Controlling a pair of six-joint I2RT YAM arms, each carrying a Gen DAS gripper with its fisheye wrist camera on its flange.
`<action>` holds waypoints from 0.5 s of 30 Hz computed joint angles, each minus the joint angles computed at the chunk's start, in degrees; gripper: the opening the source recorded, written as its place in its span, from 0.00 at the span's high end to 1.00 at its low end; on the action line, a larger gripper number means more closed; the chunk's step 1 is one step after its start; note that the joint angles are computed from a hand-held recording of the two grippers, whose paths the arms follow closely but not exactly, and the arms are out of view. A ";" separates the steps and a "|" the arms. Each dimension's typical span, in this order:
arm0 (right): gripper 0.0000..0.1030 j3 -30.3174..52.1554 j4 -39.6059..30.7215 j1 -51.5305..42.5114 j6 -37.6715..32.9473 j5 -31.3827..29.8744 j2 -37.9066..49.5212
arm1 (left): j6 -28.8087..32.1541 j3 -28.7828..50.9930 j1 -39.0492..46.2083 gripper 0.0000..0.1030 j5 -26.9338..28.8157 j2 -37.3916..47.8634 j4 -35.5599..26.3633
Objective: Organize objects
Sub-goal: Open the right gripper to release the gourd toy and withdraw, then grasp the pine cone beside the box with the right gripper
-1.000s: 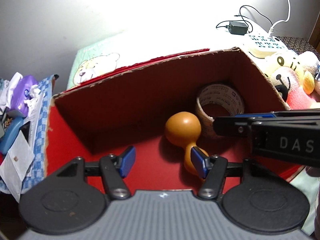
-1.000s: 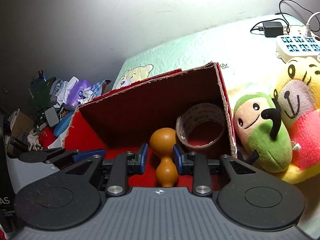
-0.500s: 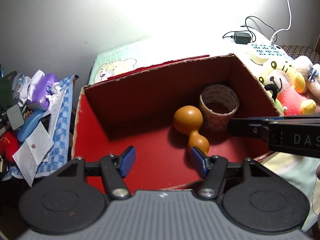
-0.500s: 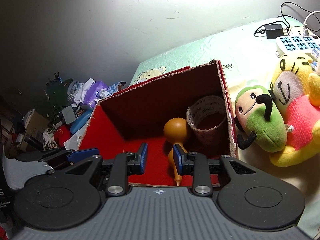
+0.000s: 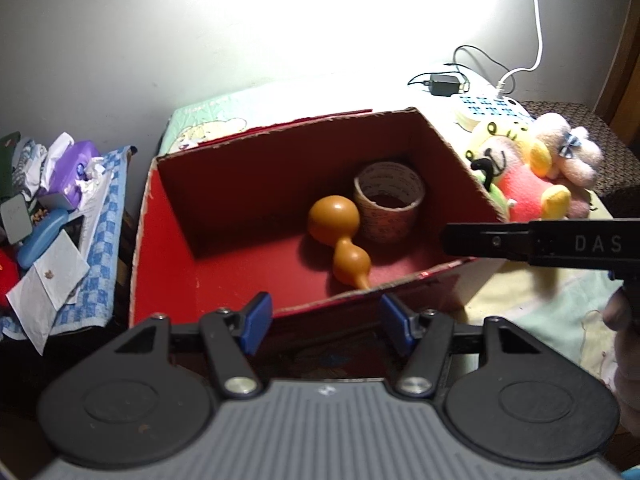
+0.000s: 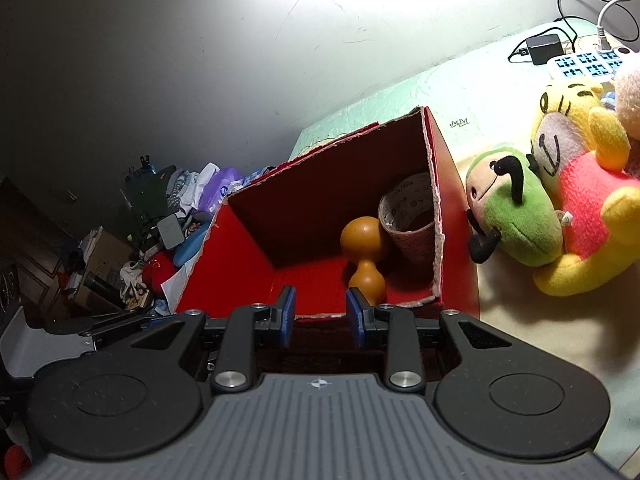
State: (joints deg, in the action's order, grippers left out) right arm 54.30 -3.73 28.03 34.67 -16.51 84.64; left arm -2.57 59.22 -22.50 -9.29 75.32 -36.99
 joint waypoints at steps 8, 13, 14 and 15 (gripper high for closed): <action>0.68 -6.90 4.72 -0.94 0.91 -4.33 -3.48 | 1.67 -7.31 0.03 0.40 7.18 -3.04 2.67; 0.65 -7.85 1.20 -0.79 -0.81 -4.02 -2.71 | 2.42 -11.03 -0.05 0.40 11.73 -4.21 5.34; 0.63 -7.71 0.54 -0.89 -0.67 -3.87 -2.03 | 2.65 -11.38 -0.09 0.39 12.51 -3.93 6.12; 0.57 -7.44 -0.23 -1.20 -0.33 -4.24 -1.02 | 2.72 -11.66 -0.32 0.39 12.80 -3.41 6.99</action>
